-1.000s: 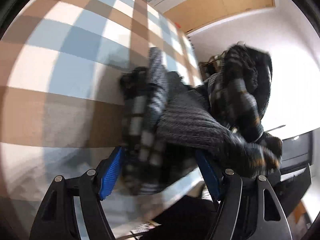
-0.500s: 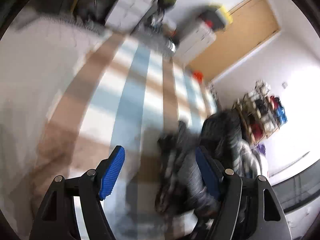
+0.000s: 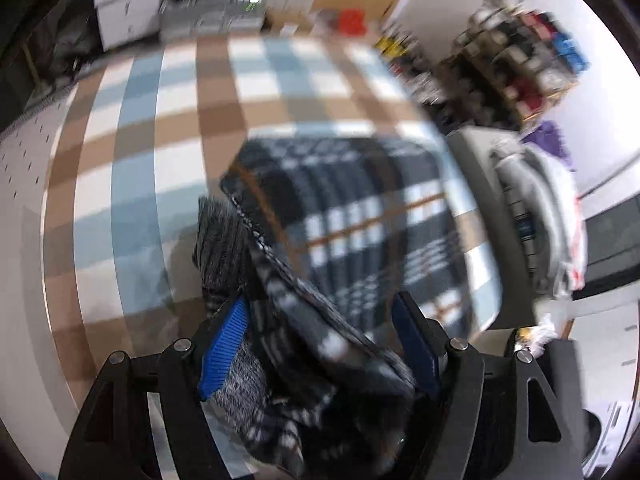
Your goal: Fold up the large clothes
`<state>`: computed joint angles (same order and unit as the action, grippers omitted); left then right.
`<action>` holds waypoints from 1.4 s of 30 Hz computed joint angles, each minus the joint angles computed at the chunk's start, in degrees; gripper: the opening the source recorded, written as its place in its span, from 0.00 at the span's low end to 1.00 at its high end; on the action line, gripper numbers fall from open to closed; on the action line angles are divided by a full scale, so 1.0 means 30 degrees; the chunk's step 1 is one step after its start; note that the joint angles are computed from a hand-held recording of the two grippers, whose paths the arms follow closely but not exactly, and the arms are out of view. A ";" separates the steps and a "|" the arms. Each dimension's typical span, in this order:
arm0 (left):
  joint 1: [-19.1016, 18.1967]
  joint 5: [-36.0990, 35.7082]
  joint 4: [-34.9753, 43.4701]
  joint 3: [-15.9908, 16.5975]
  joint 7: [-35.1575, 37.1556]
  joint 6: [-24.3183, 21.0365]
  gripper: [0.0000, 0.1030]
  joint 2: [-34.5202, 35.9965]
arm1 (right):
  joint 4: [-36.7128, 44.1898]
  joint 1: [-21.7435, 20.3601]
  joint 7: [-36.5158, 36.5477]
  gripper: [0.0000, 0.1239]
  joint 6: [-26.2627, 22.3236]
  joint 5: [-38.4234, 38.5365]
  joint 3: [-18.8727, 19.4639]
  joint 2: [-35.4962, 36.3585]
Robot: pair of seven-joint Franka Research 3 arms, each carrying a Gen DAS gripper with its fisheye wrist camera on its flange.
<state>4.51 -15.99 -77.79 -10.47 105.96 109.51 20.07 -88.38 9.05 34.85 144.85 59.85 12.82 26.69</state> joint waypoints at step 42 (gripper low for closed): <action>0.1711 -0.0207 0.3805 -0.0347 0.1628 -0.1193 0.31 0.3653 | 0.4602 -0.4940 0.6584 0.81 -0.9581 0.8736 0.1068 0.4856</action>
